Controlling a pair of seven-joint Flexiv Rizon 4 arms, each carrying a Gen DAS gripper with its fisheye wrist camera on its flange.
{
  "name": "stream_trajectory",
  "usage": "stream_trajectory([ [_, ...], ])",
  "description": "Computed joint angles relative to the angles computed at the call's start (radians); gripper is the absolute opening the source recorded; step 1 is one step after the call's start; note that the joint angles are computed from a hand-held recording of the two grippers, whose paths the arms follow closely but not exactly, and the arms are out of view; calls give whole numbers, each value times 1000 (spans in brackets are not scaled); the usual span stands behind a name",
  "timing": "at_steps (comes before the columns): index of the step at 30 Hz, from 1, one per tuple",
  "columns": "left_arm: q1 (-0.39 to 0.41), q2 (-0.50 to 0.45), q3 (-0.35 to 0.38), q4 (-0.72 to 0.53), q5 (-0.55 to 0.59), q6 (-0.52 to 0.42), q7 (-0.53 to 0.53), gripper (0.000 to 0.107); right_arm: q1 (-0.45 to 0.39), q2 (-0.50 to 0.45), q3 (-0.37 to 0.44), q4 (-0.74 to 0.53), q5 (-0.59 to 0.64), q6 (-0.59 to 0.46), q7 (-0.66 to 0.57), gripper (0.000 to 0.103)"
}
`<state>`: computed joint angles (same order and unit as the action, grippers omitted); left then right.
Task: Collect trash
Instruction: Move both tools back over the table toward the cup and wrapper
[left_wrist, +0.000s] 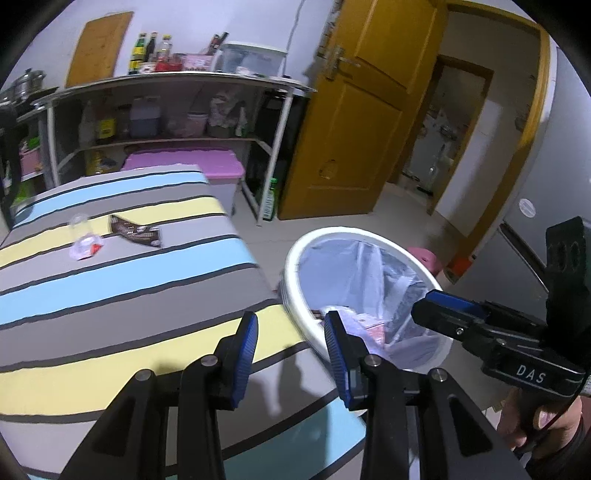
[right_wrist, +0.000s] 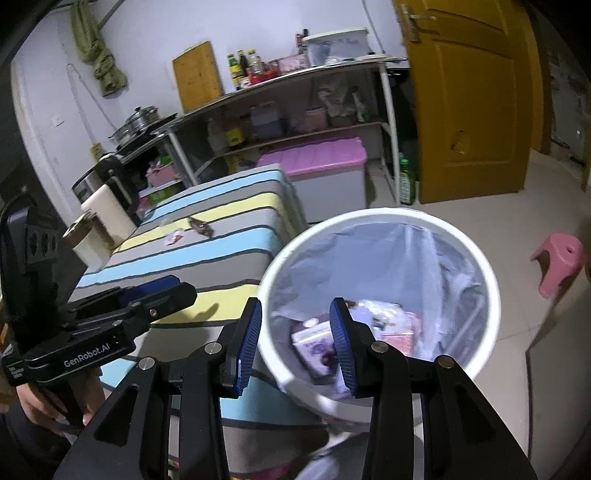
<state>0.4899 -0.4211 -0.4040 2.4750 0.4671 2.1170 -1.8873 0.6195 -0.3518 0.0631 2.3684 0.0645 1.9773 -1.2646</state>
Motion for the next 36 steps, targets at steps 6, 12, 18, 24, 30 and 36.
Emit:
stream_trajectory([
  [6,45,35,51,47,19,32,-21,37,-5,-24,38,-37,-53,-19,4,40],
  [12,115,63,85,66,51,35,-52,37,-24,-61,82,-92,-133,-44,17,39],
  [18,190,68,81,59,78,13,-76,37,-75,-113,137,-164,-236,-87,48,39],
  [24,226,53,74,30,65,-19,-57,37,-114,-177,178,-252,-322,-136,59,39],
  [30,284,19,30,-9,30,-71,-5,37,-159,-246,224,-351,-390,-216,64,39],
  [36,309,-12,-8,-54,-48,-123,76,38,-162,-316,235,-468,-416,-293,44,39],
])
